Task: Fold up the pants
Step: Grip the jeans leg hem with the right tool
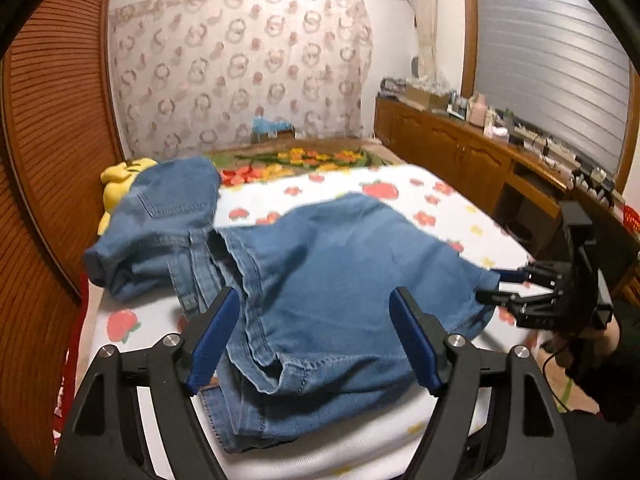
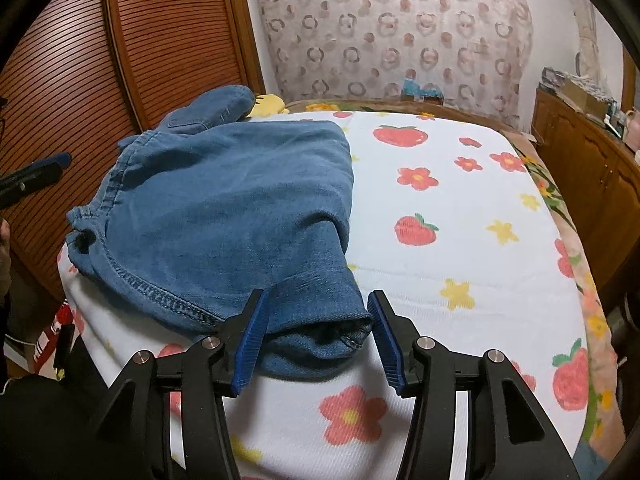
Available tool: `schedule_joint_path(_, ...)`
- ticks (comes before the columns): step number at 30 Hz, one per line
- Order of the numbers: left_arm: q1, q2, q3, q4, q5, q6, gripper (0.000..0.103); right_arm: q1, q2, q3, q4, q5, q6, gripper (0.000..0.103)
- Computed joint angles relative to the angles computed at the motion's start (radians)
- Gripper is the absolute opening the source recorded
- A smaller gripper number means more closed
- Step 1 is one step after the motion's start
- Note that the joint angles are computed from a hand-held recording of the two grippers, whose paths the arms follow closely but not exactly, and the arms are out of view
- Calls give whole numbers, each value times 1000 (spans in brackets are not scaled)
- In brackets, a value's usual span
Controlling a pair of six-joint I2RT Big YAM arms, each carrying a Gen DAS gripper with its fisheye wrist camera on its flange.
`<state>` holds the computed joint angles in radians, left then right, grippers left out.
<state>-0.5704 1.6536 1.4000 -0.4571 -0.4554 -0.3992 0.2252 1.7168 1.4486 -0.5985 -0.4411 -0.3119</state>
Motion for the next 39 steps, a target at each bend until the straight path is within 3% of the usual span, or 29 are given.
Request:
schedule_joint_path(10,3,120,106,-54,43,14,78,-12,-18,-29,63,-10,47,54)
schedule_joint_path(16,10,168,111,-118,66,-33,78,-5,10,-6,35,11,48,56)
schedule_joint_path(20,18,165,76,-104,86,-57,78,-8,18,3,13,-10,43,55)
schedule_joint_path(21,19,163,66,-94,94,-59,78,-5,18,2,11,-13,42,53)
schedule_joint_path(24,20,160,55,-82,97,-60,78,-10,14,6,-11,-49,30,28)
schedule_joint_path(26,22,159,52,-81,100,-59,78,-19,1,2,-24,-69,11,20)
schedule_joint_path(32,33,143,17,-49,127,-57,78,-42,-30,-28,-52,-104,-6,13)
schedule_joint_path(39,32,139,24,-54,125,-69,78,-37,-25,-30,9,-122,56,13)
